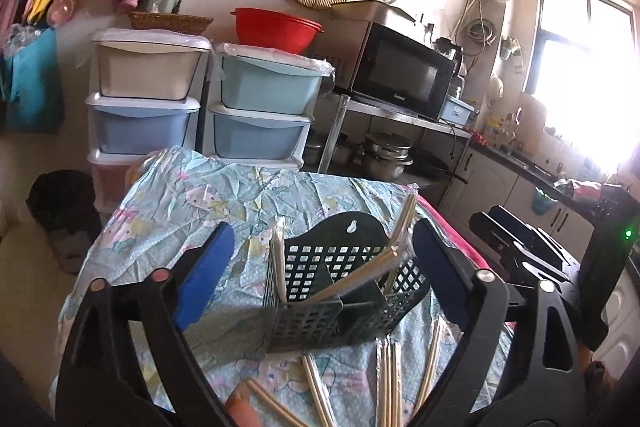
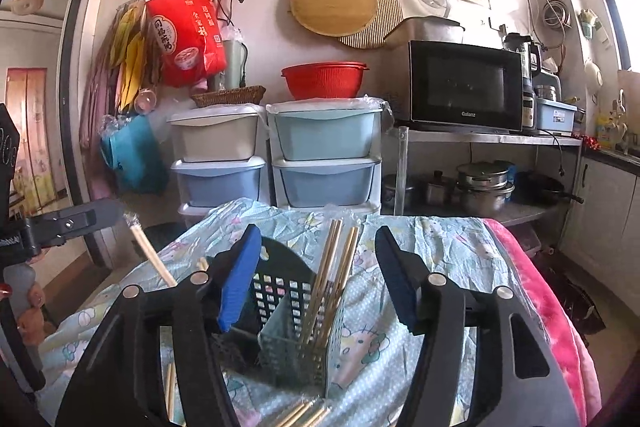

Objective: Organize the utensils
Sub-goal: 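Withdraw both tools from the caddy toward the loose chopsticks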

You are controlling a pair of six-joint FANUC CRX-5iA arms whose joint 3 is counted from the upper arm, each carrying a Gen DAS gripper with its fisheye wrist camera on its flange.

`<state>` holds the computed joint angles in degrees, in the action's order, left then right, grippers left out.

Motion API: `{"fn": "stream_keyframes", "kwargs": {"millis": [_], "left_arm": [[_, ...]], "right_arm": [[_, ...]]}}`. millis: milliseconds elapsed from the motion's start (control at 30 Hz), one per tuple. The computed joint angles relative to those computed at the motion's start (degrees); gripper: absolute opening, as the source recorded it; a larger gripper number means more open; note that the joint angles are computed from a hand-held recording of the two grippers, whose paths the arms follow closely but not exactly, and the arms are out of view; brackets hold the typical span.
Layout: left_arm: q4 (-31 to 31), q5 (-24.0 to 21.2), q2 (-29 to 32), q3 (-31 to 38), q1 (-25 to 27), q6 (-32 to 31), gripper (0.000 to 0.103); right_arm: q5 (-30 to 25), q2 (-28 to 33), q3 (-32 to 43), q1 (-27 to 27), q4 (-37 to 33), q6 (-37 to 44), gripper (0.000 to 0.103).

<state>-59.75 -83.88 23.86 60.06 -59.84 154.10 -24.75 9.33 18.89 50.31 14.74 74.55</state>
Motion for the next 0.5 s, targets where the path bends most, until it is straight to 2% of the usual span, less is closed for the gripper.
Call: {"fn": "stream_keyframes", "kwargs": {"millis": [100, 500], "left_arm": [[-0.75, -0.55, -0.27, -0.43, -0.76, 0.56, 0.092], [-0.11, -2.36, -1.37, -3.35, -2.33, 3.46, 0.092]], "right_arm": [[-0.96, -0.81, -0.72, 0.22, 0.22, 0.56, 0.058], [-3.89, -3.78, -4.08, 0.9, 0.92, 0.18, 0.061]]}}
